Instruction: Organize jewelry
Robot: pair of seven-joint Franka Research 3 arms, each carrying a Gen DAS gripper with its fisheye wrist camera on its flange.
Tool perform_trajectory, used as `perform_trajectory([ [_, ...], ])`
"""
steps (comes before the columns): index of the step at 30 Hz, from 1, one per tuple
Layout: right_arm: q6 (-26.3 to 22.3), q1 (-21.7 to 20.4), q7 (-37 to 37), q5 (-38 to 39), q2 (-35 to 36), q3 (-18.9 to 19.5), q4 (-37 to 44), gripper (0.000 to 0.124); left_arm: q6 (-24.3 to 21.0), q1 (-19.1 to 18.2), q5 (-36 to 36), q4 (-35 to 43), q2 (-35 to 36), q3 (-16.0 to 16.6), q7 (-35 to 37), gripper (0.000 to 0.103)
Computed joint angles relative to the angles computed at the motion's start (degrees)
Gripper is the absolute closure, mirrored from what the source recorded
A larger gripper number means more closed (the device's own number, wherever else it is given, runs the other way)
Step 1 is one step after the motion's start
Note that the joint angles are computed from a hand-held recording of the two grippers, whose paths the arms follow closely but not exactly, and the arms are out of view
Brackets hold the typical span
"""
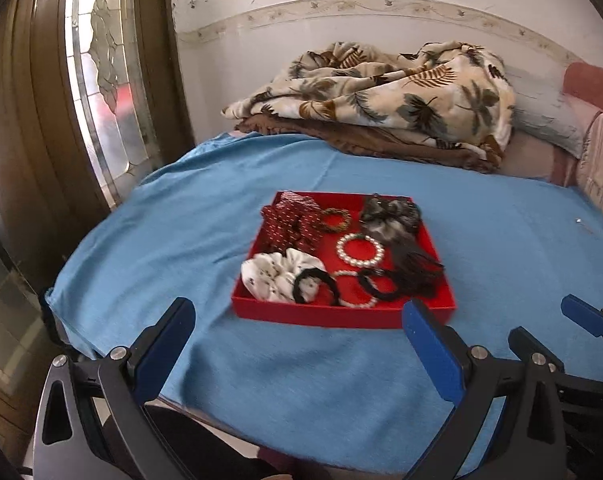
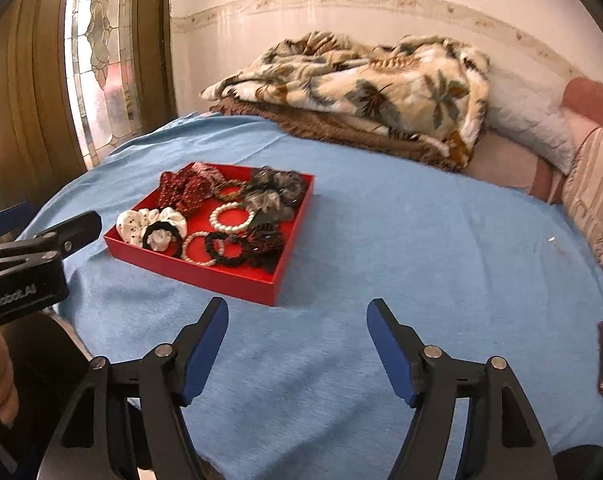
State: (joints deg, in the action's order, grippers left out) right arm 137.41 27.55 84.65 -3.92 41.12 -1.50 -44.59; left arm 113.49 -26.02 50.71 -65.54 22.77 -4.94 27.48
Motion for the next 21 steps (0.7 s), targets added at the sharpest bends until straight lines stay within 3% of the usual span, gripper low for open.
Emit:
perform_trajectory([
  [4, 8.58, 0.77, 1.54, -2.32, -6.03, -1.30, -10.94, 0.045, 0.83, -0.76, 1.67, -1.83, -1.27, -0.11, -1.63, 0.000],
  [8, 13.83, 1.00, 3.78, -4.17, -8.40, -2.16, -15.41, 0.042, 2.88, -0.90, 4.67, -4.54, -3.17, -0.18, -4.64, 0.000],
  [15, 15.33, 0.95, 6.23, -5.97, -9.25, -2.64, -17.21, 0.039, 7.23, -0.45, 10.50, -9.41, -6.21, -0.94, -9.69, 0.000],
  [21, 16.51, 1.08, 6.17, -6.94, -9.76, -2.57, -18.37, 0.037, 6.60, 0.21, 11.72, -9.46, -6.00, -1.82, -10.79, 0.000],
])
